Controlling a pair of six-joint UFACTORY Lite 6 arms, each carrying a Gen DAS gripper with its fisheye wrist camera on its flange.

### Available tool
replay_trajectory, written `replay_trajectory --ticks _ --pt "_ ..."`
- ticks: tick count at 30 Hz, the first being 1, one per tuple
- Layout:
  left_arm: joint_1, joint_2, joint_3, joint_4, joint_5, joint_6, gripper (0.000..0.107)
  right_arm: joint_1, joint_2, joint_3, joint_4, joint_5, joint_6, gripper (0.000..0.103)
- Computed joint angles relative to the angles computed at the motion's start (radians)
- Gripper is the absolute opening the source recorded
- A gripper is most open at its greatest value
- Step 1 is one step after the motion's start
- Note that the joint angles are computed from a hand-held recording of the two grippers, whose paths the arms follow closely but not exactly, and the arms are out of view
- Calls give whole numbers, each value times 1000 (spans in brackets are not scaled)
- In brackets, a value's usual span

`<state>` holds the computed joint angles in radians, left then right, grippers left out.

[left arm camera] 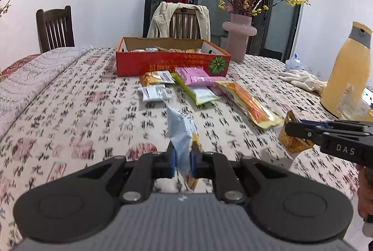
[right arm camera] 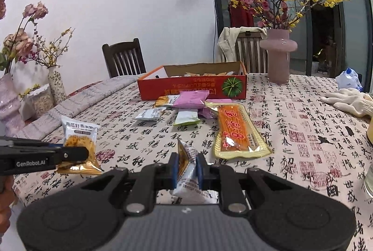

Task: Organize snacks
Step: 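Carry both packets into the orange box and open both grippers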

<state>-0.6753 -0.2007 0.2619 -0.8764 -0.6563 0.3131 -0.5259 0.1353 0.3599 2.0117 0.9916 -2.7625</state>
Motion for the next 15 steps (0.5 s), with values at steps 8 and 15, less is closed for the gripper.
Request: replay_trajectory --ticks 8,15 --pt "362 160 245 419 93 -130 12 201 89 260 55 -88 129 15" --pt "600 590 856 676 287 -182 12 421 379 853 19 -271 382 15"
